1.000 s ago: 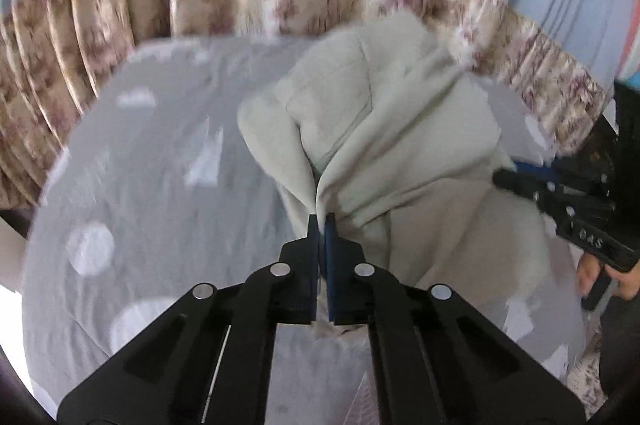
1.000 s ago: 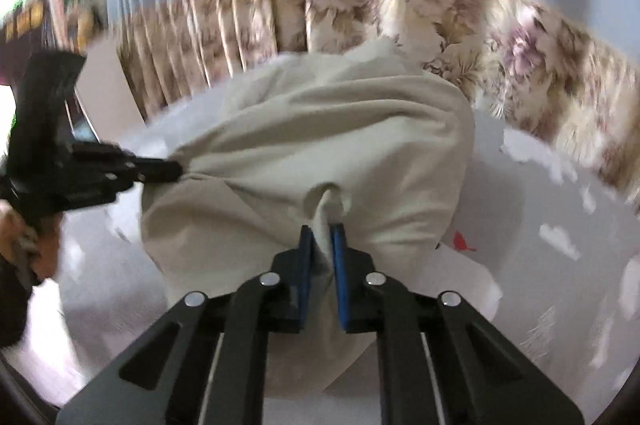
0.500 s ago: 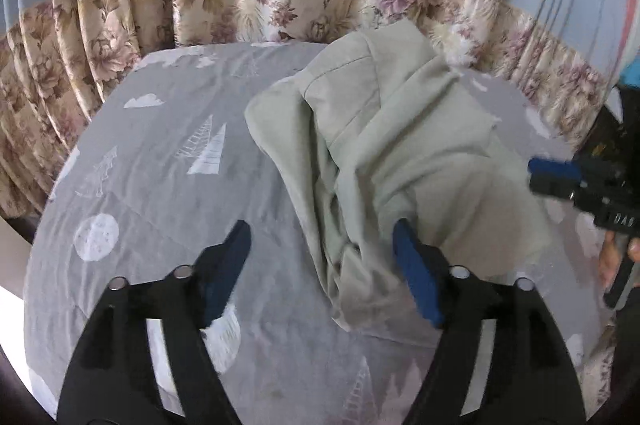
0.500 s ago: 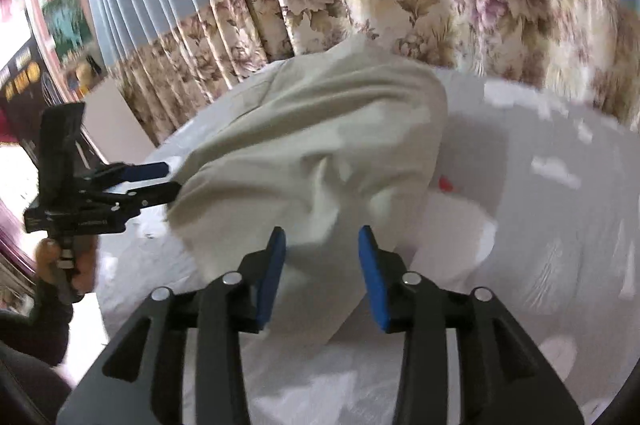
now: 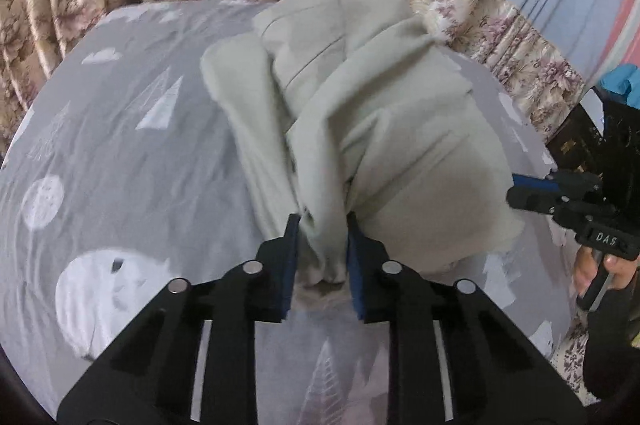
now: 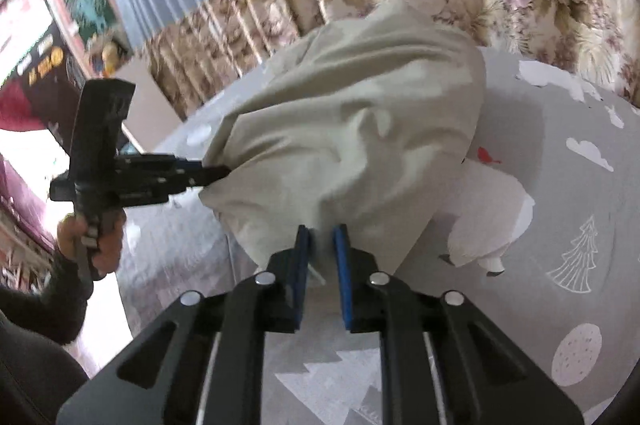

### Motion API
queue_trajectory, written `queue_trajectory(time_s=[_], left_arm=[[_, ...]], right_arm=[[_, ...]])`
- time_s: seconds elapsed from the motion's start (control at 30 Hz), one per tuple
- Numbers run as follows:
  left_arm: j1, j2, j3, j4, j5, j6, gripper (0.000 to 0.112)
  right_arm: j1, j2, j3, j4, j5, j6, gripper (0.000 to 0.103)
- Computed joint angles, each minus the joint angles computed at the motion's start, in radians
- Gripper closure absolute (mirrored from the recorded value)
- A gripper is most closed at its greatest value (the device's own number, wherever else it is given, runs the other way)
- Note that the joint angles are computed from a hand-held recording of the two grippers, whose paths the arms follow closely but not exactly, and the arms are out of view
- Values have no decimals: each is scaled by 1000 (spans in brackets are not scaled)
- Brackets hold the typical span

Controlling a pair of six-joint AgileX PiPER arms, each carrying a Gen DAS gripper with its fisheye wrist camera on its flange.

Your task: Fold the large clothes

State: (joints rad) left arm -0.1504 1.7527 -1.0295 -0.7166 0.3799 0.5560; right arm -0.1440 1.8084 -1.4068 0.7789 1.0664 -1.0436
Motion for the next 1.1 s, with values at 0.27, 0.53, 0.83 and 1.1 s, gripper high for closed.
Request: queue_trajectory(time_s=[0.27,0.53,0.83,1.1], left_arm=[[-5,-54,38,127,-62,-119,40],[25,21,-196,209,45,-186,29],[-5,185,-561,358,227,-257,23],[10,405,-902,347,416,-307,30]], right_arm=[[-49,56,-141,42,48,36,63],[-22,210,-377,-10,-36,179,63],[15,338,-586,-111,-41,282,50],[0,433,-716,-105,10,340,50]])
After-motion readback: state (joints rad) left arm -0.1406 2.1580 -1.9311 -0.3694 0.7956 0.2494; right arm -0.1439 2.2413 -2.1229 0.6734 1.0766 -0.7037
